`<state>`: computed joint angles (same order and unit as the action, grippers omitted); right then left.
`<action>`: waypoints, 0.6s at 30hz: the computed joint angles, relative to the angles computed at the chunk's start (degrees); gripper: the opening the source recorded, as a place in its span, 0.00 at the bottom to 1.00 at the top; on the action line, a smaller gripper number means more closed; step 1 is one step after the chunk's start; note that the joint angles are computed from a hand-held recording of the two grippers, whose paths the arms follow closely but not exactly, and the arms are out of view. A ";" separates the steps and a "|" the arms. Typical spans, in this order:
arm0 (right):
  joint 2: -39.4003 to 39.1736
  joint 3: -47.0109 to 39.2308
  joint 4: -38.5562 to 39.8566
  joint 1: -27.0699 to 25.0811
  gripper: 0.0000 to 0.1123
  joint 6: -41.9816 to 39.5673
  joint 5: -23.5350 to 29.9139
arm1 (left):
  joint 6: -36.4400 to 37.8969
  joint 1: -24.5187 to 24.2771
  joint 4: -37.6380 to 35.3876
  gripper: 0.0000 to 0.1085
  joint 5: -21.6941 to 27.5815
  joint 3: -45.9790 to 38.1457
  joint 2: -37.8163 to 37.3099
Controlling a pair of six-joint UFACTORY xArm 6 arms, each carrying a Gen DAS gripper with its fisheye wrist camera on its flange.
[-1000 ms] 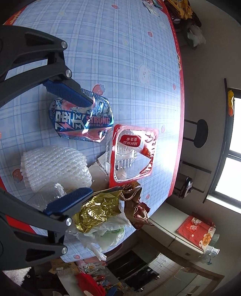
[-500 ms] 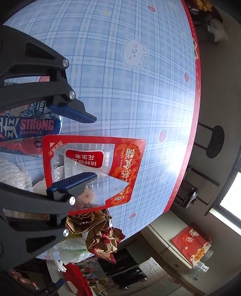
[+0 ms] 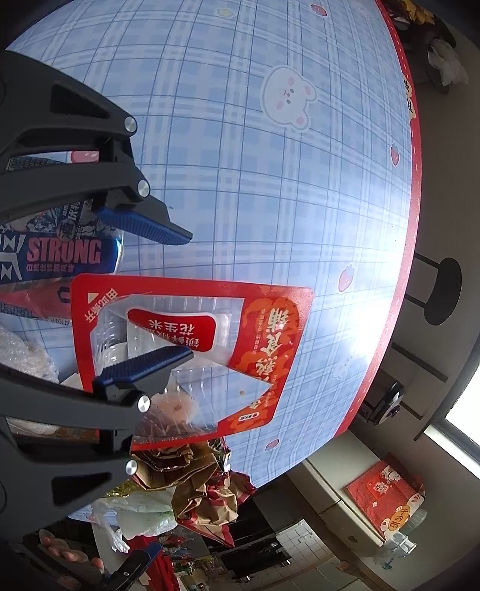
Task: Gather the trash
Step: 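Grasp the red snack tray package with the left gripper while the right gripper grasps the white plastic bag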
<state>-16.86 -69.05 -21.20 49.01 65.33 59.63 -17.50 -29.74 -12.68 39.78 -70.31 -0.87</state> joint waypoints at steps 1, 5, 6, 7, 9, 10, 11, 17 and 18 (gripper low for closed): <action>0.66 -0.41 0.36 -0.22 0.87 -0.72 0.40 | -0.05 0.02 -0.03 0.54 -0.02 0.03 0.13; 2.17 0.25 2.07 -1.73 0.87 -0.84 0.32 | 0.18 -0.03 -0.33 0.56 0.05 0.19 0.64; 2.54 0.66 2.79 -2.20 0.87 -0.75 -0.20 | 0.29 -0.07 -0.40 0.56 0.20 0.15 0.79; 2.69 1.21 3.35 -2.76 0.87 -0.92 -0.67 | 0.30 -0.12 -0.34 0.56 0.32 0.08 0.97; 3.81 1.40 3.42 -3.13 0.87 -0.54 -1.11 | 0.04 -0.38 -0.03 0.56 0.47 0.00 1.17; 4.51 1.28 3.54 -3.23 0.87 -0.58 -0.99 | -0.04 -0.46 0.06 0.56 0.58 -0.07 1.29; 5.23 1.16 2.86 -3.20 0.87 -0.18 -0.68 | -0.18 -0.54 0.32 0.56 0.56 -0.12 1.40; 7.41 0.24 2.00 -2.60 0.88 -1.03 3.19 | -0.78 -0.98 1.58 0.55 0.72 -0.21 1.52; 7.24 0.58 2.12 -2.56 0.88 -1.00 3.17 | -0.89 -1.14 1.89 0.55 0.65 -0.09 1.50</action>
